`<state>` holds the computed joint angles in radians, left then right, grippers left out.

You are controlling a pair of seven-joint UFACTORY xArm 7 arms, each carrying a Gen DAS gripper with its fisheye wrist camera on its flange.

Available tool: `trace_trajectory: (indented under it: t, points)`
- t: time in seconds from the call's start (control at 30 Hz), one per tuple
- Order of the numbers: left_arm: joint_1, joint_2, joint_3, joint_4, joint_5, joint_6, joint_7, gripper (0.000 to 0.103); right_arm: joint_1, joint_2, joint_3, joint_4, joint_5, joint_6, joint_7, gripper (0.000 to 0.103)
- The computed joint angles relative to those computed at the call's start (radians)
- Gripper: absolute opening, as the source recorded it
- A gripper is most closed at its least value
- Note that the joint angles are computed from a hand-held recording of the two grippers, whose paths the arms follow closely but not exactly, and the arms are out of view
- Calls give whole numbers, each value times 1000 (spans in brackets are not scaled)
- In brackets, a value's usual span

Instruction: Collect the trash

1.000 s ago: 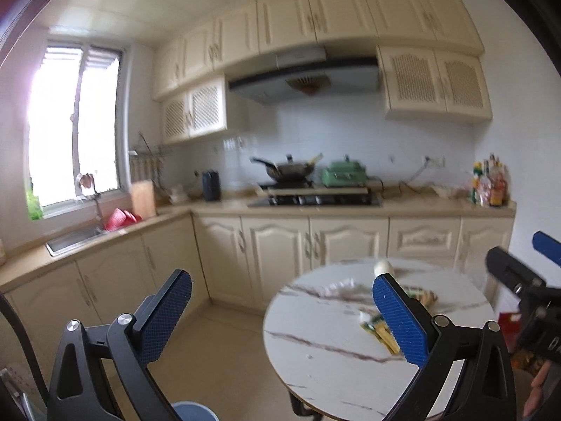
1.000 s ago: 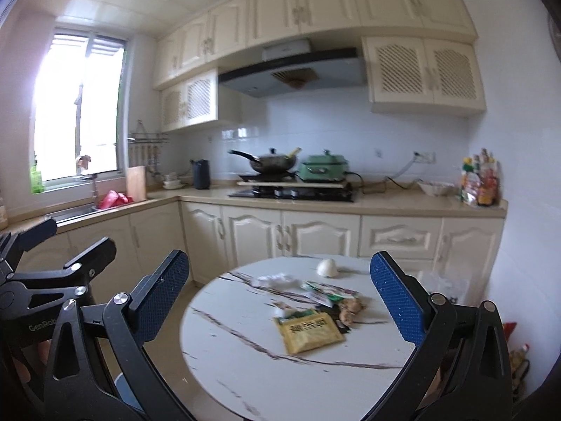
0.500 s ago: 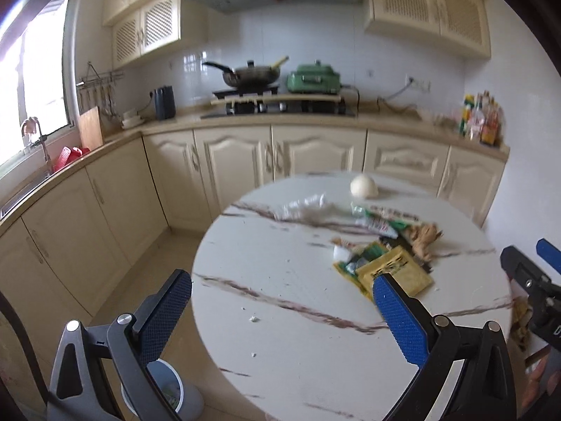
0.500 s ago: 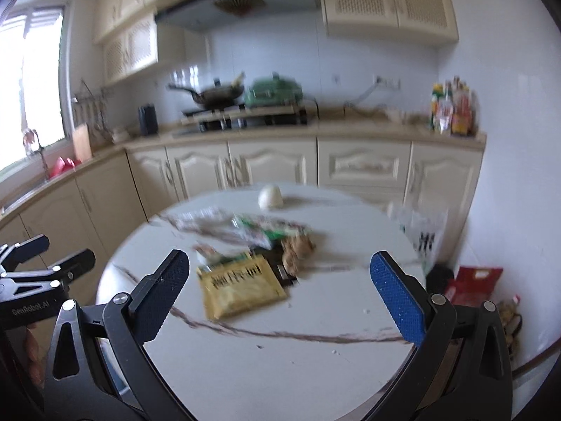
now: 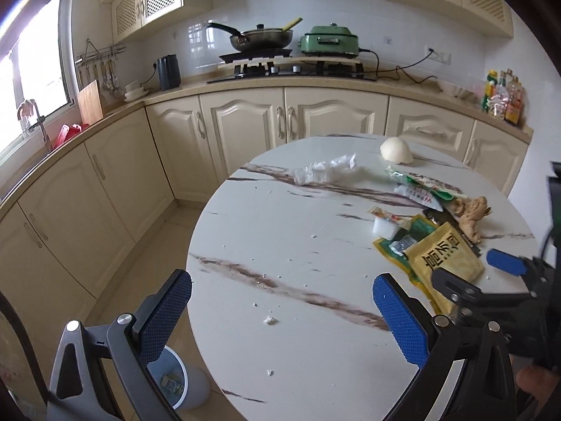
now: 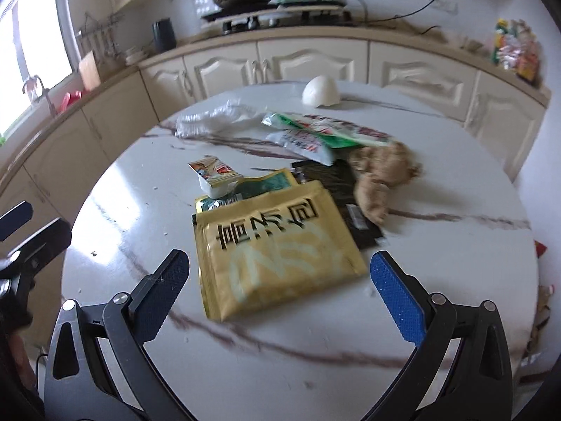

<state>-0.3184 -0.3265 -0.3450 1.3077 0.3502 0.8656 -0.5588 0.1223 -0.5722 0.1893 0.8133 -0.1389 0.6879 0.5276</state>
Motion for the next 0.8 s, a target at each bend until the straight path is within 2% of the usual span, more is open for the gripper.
trace_trajectory:
  t: [0.13,0.27,0.37,0.43,0.53,0.57,0.8]
  points:
    - [-9,33,15,6,-18,-27,19,102,9,97,-11,75,9,73,-32,103]
    - [-20,66,29,27,-30,-50,39,102,22,80,-42,57,30,66,-63,103]
    - [-30,84,34,39,-41,-59,46,102,24,65,-57,45,41,61,-104,90]
    - [-37,83,36,33,-48,-65,48,102,20,39,-66,24,48,53,-124,75]
    - [-46,75,31,20,-49,-64,43,102,23,15,-87,4,72,44,-175,63]
    - [-47,76,27,19,-46,-61,39,102,25,16,-92,5,78,44,-196,62]
    - [-63,91,17,37,-40,-27,31,102,17,-63,-112,-69,133,-6,-248,32]
